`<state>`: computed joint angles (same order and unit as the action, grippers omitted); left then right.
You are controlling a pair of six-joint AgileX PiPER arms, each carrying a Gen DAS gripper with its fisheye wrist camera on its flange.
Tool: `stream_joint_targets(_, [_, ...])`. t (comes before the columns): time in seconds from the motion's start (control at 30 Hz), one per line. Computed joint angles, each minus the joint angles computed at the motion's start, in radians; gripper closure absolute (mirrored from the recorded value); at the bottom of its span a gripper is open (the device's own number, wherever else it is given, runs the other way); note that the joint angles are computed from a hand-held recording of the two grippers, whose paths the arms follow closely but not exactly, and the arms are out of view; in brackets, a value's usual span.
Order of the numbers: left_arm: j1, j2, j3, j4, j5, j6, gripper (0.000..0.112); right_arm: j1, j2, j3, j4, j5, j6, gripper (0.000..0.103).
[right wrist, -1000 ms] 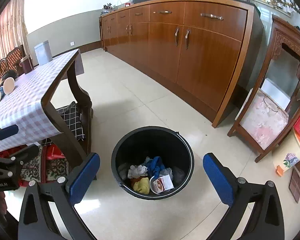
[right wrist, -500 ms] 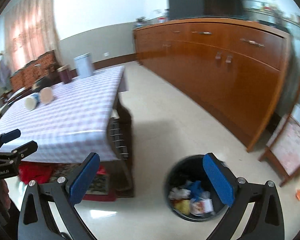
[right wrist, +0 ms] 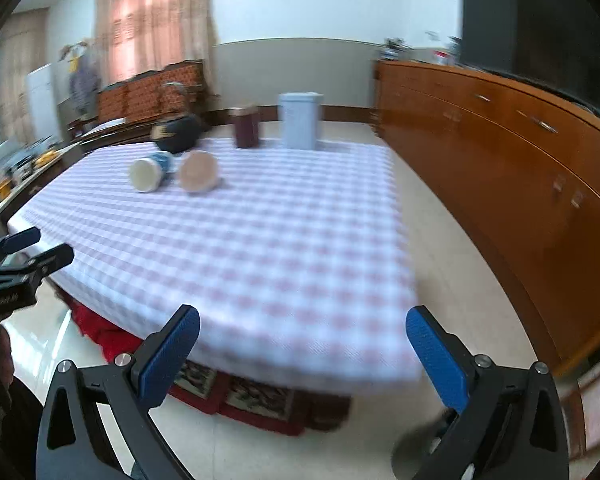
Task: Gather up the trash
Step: 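Move both tools back toward the table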
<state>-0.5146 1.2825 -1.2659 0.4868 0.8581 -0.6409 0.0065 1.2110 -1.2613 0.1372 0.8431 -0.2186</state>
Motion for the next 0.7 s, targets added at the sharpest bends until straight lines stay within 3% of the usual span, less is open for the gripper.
stream_joint_targets(0.17, [0.21,0.039,-0.052,-0.106,-0.054,0.144,0.013,0.131,0.177,-0.15,-0.015,-0.04,0.008,0.0])
stream_joint_targets(0.37, [0.346,0.186,-0.152,-0.218,-0.111,0.277,0.013,0.195,0.448,-0.415,0.021,-0.022,-0.046,0.0])
stream_joint_targets(0.5, [0.375,0.267,-0.217,-0.249,-0.123,0.318,0.013,0.228,0.654,-0.664,0.02,0.043,-0.049,0.0])
stream_joint_targets(0.7, [0.424,0.38,-0.319,-0.287,-0.121,0.385,0.013,0.259,0.957,-1.103,0.005,0.214,-0.041,0.0])
